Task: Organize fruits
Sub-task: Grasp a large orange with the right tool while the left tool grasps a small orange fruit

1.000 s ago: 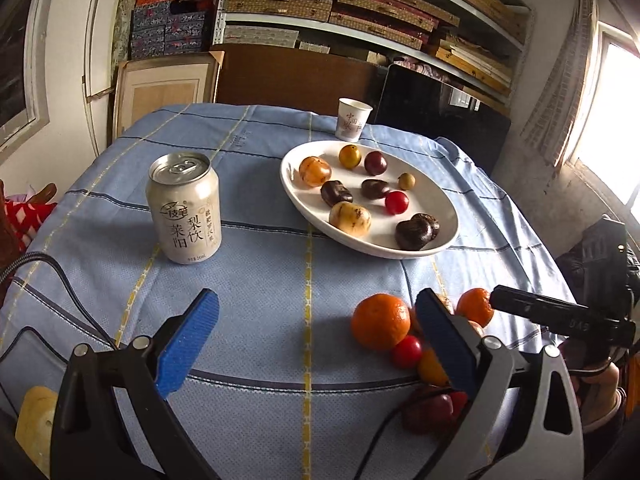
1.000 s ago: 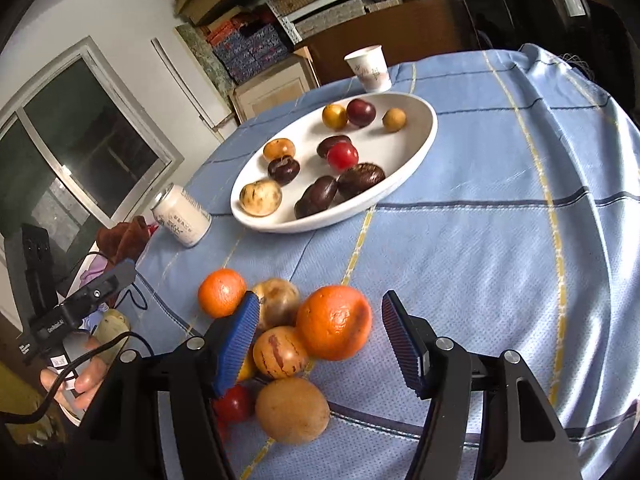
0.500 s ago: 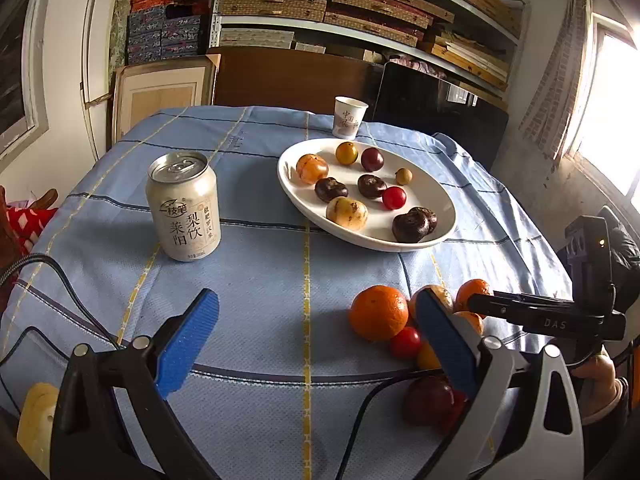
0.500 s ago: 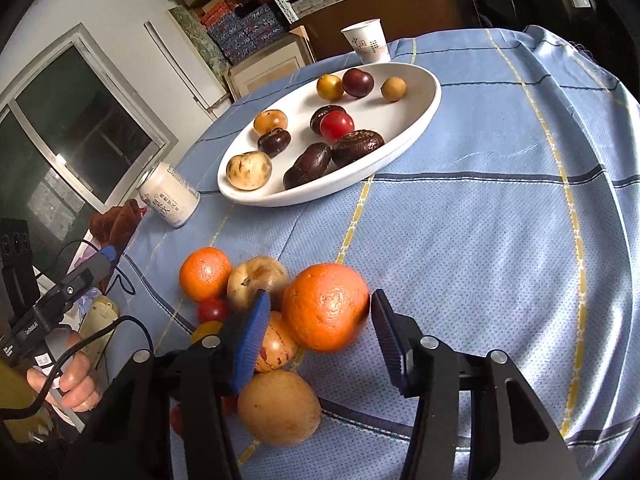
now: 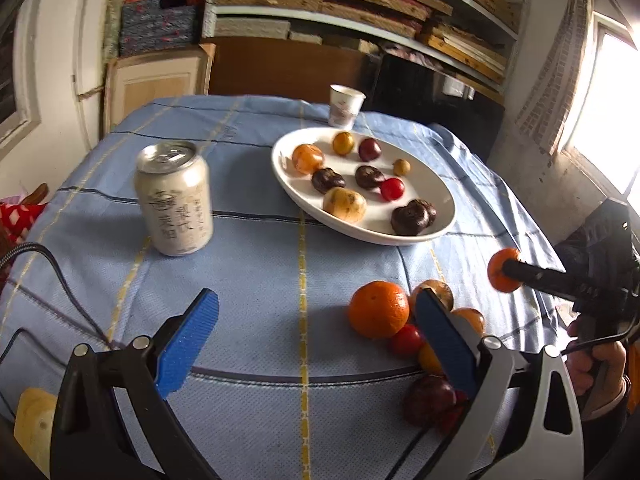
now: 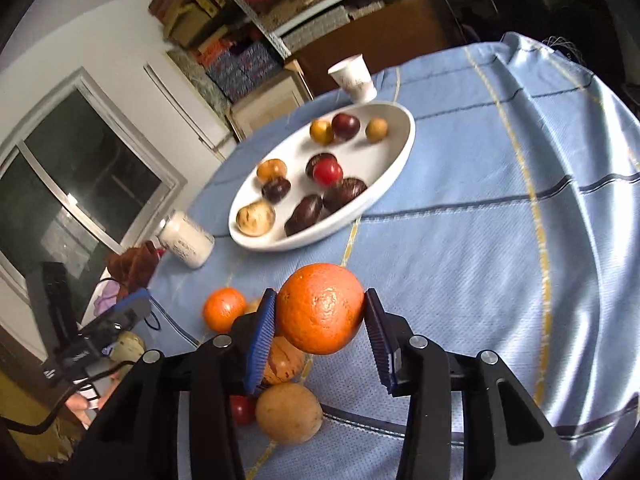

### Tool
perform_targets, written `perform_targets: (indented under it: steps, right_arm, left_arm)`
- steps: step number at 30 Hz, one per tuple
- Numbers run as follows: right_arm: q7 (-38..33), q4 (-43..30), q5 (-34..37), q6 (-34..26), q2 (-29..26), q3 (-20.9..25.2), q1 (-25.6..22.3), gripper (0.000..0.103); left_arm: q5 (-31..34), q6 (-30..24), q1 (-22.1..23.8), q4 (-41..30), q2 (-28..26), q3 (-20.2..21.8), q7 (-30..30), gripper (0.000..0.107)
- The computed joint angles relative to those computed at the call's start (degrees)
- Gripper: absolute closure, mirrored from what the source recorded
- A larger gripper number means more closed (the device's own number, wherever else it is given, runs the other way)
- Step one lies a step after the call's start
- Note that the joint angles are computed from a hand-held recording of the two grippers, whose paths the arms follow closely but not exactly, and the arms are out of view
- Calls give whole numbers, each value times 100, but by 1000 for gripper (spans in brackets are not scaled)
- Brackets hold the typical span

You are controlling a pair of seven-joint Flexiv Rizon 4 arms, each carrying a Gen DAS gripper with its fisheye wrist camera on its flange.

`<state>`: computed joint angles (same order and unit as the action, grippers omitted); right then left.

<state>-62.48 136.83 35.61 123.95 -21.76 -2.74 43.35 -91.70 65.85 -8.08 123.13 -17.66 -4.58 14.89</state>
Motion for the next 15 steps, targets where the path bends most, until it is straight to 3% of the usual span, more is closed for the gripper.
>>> perform_targets:
  steps: [2,5,10,15]
  right_arm:
    - [-136,1,178,-22,58,-160,200,58]
    - [-123,45,97,86,74,-2,58,58]
    - [-189,66,108,166,115,115,-22,58]
    - [-212,94,108,262,136,258,-123,58]
  left_arm:
    - [515,-181,85,-58,-69,14,-388,10]
    - [1138,-442,221,-124,-139,-42,-844,15]
    - [1493,54,85,-149,-293,-267,-1027,30]
    - [1643,358,43,-69,-353,-417,-1014,31]
